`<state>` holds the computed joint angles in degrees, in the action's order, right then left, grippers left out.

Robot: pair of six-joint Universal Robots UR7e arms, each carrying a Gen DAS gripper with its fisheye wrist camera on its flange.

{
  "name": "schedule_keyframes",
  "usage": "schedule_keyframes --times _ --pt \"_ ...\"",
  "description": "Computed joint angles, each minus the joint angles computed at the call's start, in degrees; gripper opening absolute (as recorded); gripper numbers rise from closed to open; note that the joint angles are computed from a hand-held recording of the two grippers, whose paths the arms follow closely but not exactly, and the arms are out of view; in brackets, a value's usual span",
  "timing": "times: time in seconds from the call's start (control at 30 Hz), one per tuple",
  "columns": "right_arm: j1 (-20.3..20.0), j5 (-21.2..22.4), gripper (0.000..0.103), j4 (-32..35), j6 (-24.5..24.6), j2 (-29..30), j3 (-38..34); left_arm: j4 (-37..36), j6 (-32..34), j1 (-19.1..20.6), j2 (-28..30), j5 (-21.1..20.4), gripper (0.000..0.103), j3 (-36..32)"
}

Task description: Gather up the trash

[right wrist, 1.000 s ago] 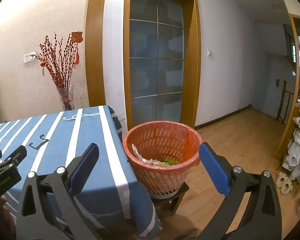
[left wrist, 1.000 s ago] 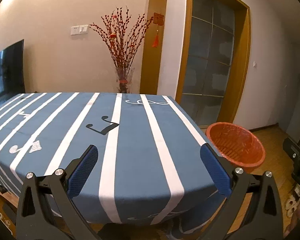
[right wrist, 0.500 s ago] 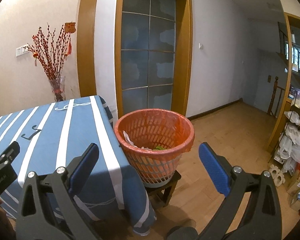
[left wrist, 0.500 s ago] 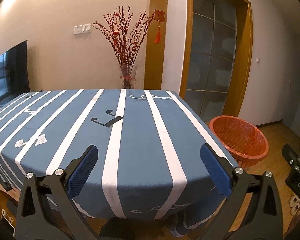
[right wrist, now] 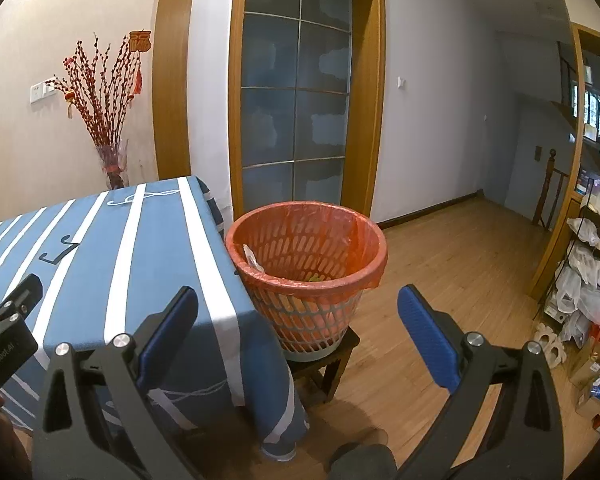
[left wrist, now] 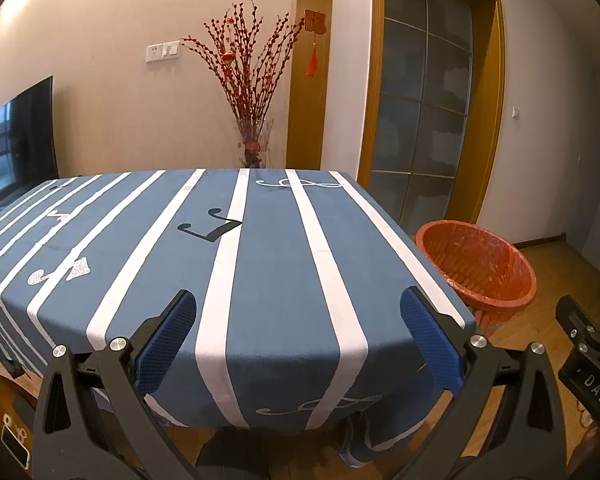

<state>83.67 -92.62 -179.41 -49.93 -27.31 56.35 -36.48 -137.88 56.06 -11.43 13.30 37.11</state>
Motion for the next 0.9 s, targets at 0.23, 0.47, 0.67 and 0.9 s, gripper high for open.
schedule_keyframes --times 0.23,0.47,0.67,0.9 --pt "0.0 -0.7 0.098 0.2 -0.1 0.2 0.0 7.6 -5.5 0.2 2.0 -0.4 0.100 -4.6" --pt "0.2 -1.3 0.098 0.8 -0.2 0.8 -0.8 11.0 -7.6 0.3 3.0 -0.6 0.100 -7.0" --pt "0.2 -1.5 0.098 1.1 -0.2 1.0 -1.1 11.9 -8.3 0.4 3.3 -0.6 0.100 -7.7" --pt "0.3 -1.6 0.098 1.2 -0.2 1.1 -1.1 11.4 -7.8 0.4 3.4 -0.6 0.100 -7.7"
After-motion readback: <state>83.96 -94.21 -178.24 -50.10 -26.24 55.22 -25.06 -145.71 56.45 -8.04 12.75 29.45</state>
